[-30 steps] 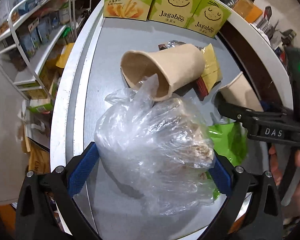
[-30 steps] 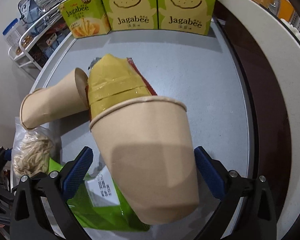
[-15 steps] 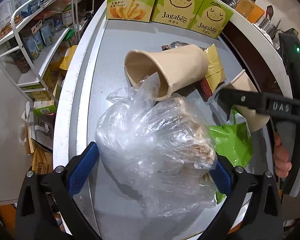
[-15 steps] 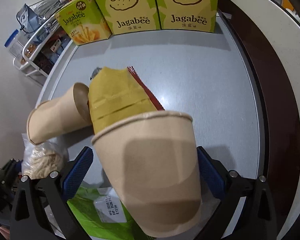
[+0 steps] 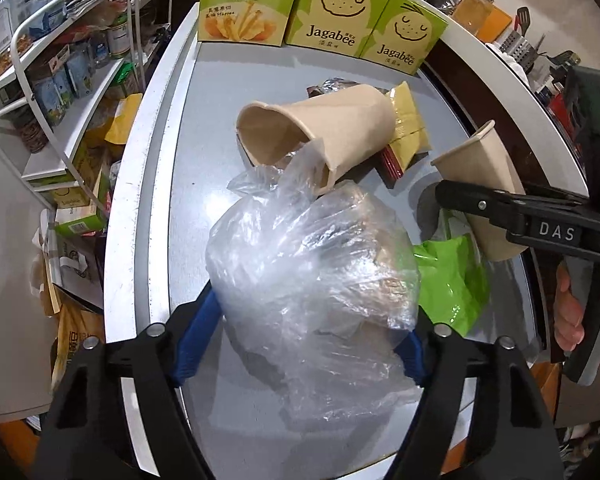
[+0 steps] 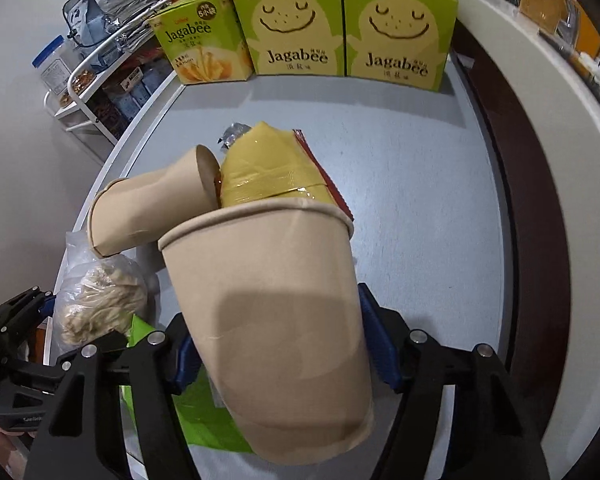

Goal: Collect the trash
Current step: 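Carry the paper cup and plastic bag over the white bin with both tools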

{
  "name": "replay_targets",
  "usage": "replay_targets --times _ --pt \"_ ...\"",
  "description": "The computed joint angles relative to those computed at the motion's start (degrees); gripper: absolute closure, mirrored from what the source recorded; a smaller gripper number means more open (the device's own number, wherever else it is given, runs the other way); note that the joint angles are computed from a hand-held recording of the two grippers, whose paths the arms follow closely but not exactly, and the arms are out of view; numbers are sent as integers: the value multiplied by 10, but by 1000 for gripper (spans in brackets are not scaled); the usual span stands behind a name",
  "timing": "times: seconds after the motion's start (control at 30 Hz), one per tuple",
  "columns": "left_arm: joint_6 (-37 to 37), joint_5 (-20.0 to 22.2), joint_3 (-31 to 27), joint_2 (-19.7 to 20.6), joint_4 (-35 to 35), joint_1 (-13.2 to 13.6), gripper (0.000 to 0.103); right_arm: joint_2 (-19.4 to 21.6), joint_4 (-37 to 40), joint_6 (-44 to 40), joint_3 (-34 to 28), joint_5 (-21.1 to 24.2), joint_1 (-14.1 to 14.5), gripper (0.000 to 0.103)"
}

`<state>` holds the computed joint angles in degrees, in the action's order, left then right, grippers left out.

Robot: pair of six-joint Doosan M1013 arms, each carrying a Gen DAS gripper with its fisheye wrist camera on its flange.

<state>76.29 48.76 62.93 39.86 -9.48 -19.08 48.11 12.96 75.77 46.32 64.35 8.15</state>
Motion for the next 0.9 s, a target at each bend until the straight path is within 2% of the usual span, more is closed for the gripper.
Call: replay_targets --times 0.33,0.9 --pt "5 -28 23 -24 8 -2 30 -25 10 2 31 -26 -2 38" --pt "-27 -71 84 -78 58 -11 30 -110 97 -21 145 -76 -19 38"
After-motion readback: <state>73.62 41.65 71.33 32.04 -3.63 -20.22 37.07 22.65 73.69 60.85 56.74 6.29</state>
